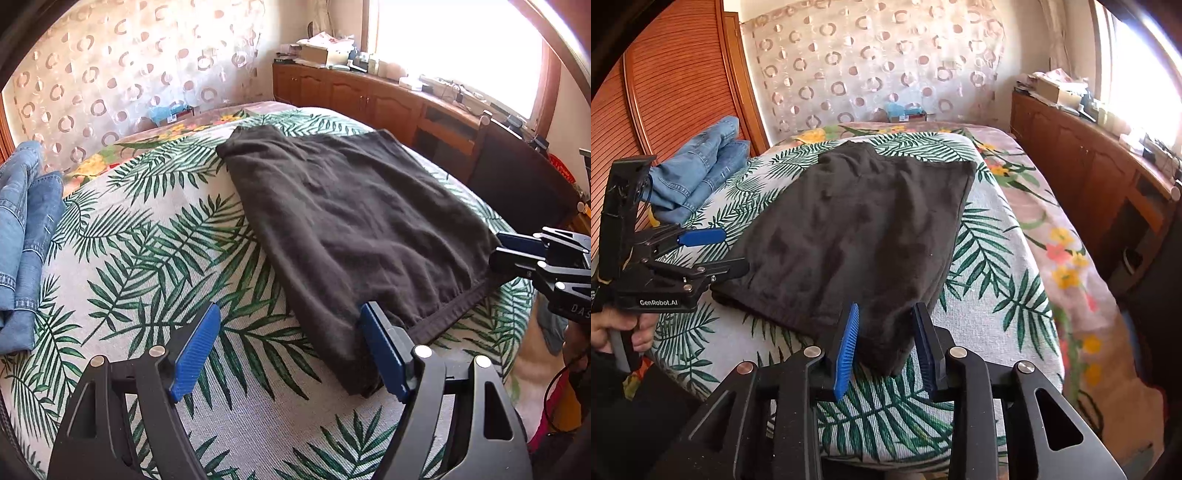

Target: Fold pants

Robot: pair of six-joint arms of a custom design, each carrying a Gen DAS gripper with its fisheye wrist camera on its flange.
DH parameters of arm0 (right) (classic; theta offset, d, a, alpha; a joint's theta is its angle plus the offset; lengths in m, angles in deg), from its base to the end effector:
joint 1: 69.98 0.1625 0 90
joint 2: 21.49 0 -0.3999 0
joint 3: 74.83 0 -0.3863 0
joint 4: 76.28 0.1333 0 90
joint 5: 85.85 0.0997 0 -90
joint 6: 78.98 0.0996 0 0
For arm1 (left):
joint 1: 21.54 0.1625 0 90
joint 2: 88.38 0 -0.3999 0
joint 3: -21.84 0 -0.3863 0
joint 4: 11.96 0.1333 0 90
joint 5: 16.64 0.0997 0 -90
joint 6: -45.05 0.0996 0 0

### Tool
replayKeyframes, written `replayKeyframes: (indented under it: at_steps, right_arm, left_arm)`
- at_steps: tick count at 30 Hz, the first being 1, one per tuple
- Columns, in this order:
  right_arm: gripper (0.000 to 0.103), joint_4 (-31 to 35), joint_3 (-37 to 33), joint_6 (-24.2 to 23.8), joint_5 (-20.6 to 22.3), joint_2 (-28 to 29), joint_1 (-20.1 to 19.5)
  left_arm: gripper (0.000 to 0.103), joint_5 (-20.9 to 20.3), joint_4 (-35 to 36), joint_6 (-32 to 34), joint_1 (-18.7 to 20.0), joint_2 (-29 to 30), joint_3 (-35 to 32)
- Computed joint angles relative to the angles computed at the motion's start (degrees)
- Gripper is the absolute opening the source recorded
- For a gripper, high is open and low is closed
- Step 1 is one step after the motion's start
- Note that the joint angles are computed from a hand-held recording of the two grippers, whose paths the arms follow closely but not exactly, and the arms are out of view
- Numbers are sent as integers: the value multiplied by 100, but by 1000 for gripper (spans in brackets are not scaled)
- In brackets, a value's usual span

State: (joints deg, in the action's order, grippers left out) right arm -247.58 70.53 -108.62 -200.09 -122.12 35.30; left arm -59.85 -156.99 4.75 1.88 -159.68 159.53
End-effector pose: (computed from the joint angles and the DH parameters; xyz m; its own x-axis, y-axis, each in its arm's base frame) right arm 0.1774 -0.2987 0.2701 -0.7159 -0.3869 0.5812 -0.6508 0.6712 -0.3548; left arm -0.2552 -0.3349 0.1008 -0.6890 0.2706 -0.6724 0.5953 0.7405 -0.3120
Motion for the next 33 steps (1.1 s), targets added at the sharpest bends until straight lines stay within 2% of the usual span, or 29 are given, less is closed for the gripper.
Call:
replayKeyframes:
  at_steps: [8, 25, 29, 33]
  right_arm:
    - [37, -370, 64, -21, -283, 267, 13]
    - [41, -208, 45, 228, -317, 149, -16]
    - [41, -105, 89, 256, -121, 6, -75]
    - [40, -100, 136, 190, -87, -66, -102]
  left_arm:
    - [79, -64, -236, 82, 50, 35, 79]
    - [80, -43, -342, 79, 28, 41, 137]
    - [80, -118, -360, 113, 31, -17, 150]
    - [60, -233, -514, 191, -27, -103, 241]
